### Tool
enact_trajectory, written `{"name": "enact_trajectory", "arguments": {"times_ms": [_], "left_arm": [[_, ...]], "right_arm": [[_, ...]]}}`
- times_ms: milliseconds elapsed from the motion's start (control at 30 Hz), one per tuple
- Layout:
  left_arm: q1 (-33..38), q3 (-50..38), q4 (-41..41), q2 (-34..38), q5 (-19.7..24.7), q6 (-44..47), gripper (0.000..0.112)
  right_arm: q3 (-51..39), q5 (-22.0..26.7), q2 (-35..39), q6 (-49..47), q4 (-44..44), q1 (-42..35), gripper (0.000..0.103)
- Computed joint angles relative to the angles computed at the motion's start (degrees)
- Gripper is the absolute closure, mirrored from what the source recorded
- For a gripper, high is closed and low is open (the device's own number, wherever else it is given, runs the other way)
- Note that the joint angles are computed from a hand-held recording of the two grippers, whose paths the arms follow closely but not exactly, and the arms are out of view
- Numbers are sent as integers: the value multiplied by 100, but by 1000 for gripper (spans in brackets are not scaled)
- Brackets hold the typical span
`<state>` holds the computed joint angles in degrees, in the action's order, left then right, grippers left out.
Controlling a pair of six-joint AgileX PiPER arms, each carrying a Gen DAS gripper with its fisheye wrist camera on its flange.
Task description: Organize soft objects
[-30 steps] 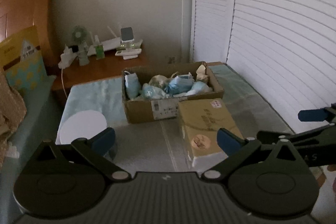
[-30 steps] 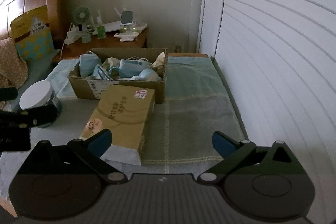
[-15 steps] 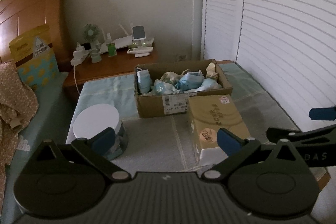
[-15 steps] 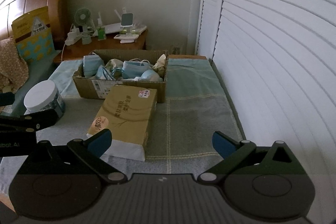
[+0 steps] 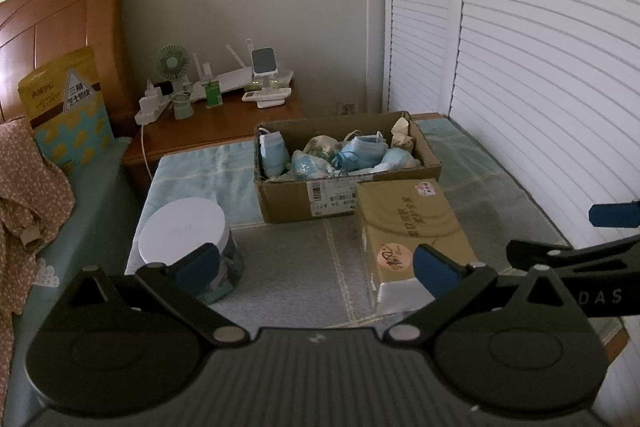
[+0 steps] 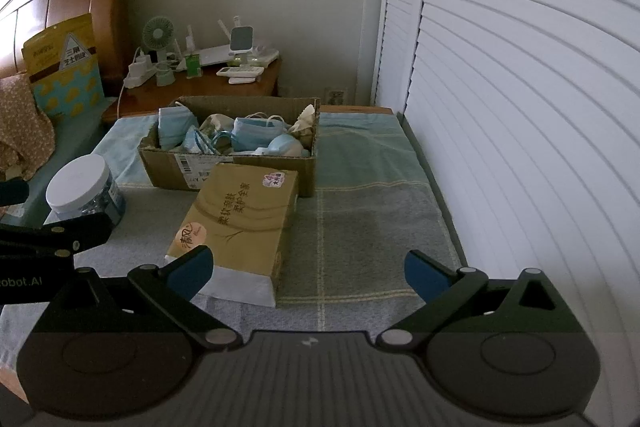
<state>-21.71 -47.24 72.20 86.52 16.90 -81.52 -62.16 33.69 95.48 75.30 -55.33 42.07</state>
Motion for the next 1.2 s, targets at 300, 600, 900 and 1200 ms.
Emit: {"name": "enact_trajectory", "arguments": {"times_ms": [300, 600, 900, 1200], "left_arm": [[-7, -3, 2, 4, 13, -8, 10], [-8, -5, -63, -10, 21, 50, 10], [-7, -10, -109, -17, 33, 87, 10], [-18, -6, -159, -32, 44, 116, 10]], "right_arm": [[1, 1, -16, -28, 3, -18, 0], [-4, 13, -12, -30, 4, -10, 0], [2, 5, -21, -44, 8, -19, 0], [-6, 27, -16, -25, -7, -2, 0]]}}
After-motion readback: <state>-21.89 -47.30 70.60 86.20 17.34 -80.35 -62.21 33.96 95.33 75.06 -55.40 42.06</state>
